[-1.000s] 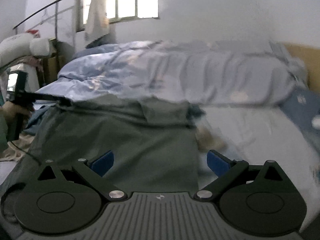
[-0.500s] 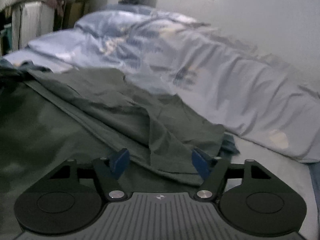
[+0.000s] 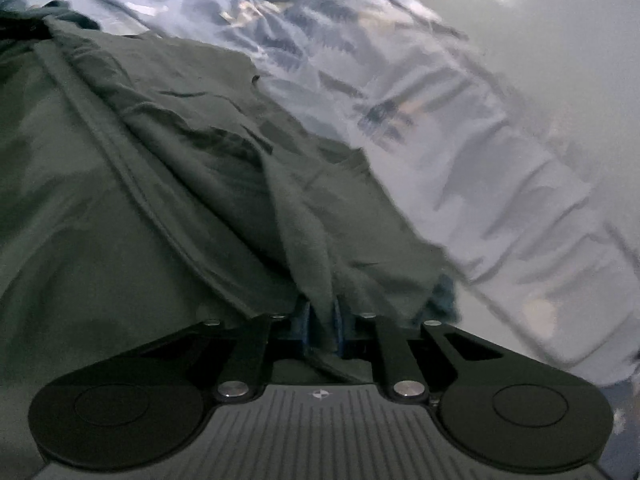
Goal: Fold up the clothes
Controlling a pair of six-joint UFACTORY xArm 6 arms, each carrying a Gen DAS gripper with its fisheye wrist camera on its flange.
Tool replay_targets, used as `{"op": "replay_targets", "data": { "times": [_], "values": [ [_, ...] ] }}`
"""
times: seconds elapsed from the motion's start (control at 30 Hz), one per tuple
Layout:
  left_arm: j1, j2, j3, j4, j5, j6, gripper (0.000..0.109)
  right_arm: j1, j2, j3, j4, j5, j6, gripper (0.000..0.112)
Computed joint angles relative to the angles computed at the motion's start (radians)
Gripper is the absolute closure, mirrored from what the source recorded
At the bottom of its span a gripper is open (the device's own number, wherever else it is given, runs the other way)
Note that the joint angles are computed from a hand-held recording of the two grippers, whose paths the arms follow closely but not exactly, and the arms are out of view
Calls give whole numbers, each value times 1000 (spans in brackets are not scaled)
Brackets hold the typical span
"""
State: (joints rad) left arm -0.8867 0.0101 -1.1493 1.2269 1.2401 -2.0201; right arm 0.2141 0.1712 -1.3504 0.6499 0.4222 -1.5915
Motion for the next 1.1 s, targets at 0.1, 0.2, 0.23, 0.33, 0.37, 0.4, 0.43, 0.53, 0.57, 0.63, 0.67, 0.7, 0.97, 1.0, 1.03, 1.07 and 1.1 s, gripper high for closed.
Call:
{"op": "replay_targets", "data": {
  "times": [0.1,0.2,0.23,0.33,0.37,0.4,0.43,0.53,0.57,0.63,0.67,0.7,0.97,1.0,1.03,1.07,1.1],
  "values": [
    [0,-2,3,0,-1,-11,99,-44,-44,6,50,103,-87,101],
    [1,-4,7,0,-3,-19,99,-90,-76,10,19,256,-121,101],
    [1,-5,8,0,-4,-22,99,-101,-78,7,3,295,-124,98],
    [2,-4,7,-3,-4,-26,99,-140,-68,-36,-27,422,-119,77],
    [1,-3,7,-3,-4,-27,99,-155,-61,-58,-22,463,-114,68],
    [2,-3,7,-3,-4,-28,99,-170,-49,-89,-15,505,-100,56],
    [2,-2,6,-4,-4,-30,99,-187,-32,-130,-6,552,-75,52],
    [1,1,4,-3,-1,-33,99,-205,40,-237,28,561,35,52],
    [1,2,3,-3,0,-33,99,-210,65,-274,38,560,75,52],
    [1,4,1,-3,0,-33,99,-212,130,-360,39,552,177,62],
    [1,4,2,-3,-1,-34,99,-209,172,-411,27,546,244,69],
    [2,3,3,-2,-2,-34,99,-205,204,-446,13,543,274,78],
    [4,-4,13,2,-7,-42,99,-162,329,-560,-106,488,348,80],
    [4,-3,13,2,-7,-43,99,-159,339,-568,-120,485,355,80],
    [5,-2,12,2,-7,-43,99,-158,343,-566,-125,479,360,80],
    [5,-2,12,2,-7,-43,99,-156,343,-558,-124,470,357,80],
    [4,-1,11,2,-7,-44,99,-154,339,-548,-125,460,348,80]
  ]
}}
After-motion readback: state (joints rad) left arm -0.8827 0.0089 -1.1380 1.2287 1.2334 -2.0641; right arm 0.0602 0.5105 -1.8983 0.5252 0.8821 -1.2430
